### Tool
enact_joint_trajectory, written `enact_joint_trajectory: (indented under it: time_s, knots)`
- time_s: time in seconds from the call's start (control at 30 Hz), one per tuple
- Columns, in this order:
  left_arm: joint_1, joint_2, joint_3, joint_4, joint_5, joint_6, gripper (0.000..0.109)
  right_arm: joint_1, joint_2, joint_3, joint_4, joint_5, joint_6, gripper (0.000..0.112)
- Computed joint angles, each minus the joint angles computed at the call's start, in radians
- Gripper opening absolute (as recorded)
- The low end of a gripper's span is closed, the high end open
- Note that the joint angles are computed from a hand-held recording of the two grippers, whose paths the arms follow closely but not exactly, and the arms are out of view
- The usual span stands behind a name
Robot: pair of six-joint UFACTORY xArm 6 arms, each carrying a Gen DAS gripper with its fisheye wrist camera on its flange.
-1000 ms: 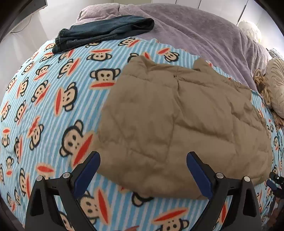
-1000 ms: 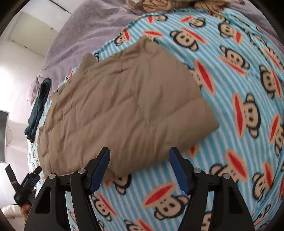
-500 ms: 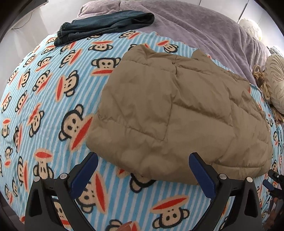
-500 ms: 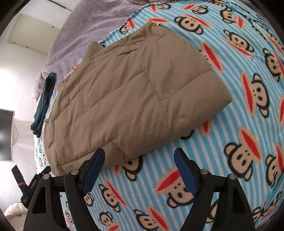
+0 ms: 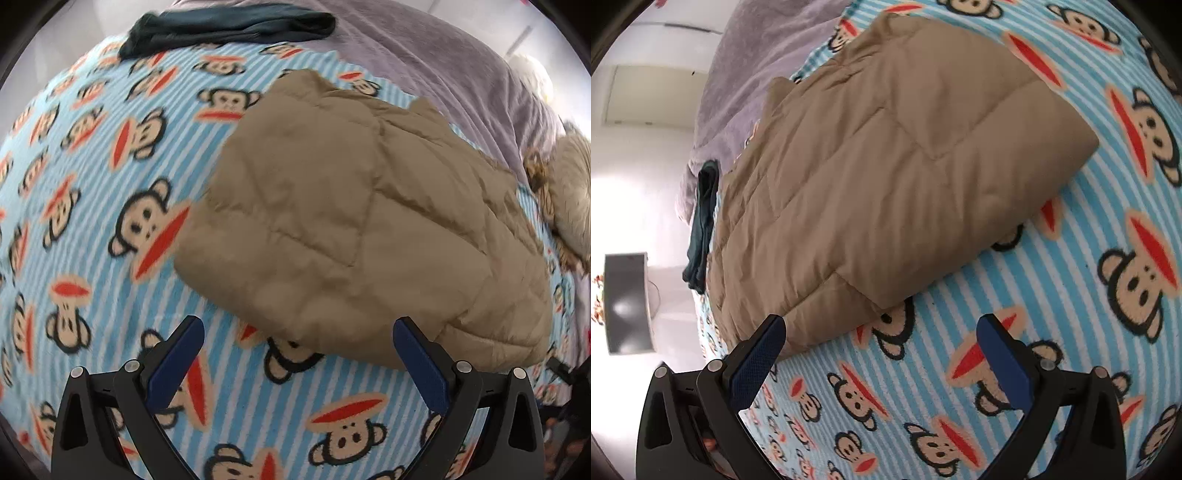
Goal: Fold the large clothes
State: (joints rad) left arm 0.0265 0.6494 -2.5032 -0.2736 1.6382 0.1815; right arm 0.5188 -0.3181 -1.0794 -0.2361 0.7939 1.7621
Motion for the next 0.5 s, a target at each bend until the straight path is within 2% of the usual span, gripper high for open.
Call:
enact_joint_trajectory:
  time_s: [0.03,0.1,0.17,0.27,0.37,0.5]
  knots:
    - [0.009,0.006,-0.004,-0.009,0.005,-0.015,0.102,-0.003,-0.008,0.011,0.003,-0.008,0.005,0.103]
    - [0.044,0.074,-0.105,-0.090,0.084,-0.057,0.102,-0.006,-0.020,0.032,0.006,-0.030,0.017,0.103]
    - [0.081,0.111,-0.147,-0.192,0.133,-0.111,0.102,-0.008,-0.035,0.059,0.008,-0.056,0.027,0.103]
    - [0.117,0.049,0.012,-0.308,0.089,-0.153,0.102,-0.015,-0.050,0.098,0.006,-0.119,0.051,0.103]
    - [0.130,0.005,0.132,-0.369,0.041,-0.161,0.102,-0.029,-0.063,0.148,-0.026,-0.221,0.113,0.103]
    - [0.123,0.017,0.168,-0.403,-0.005,-0.174,0.102,-0.052,-0.064,0.194,-0.055,-0.328,0.167,0.103]
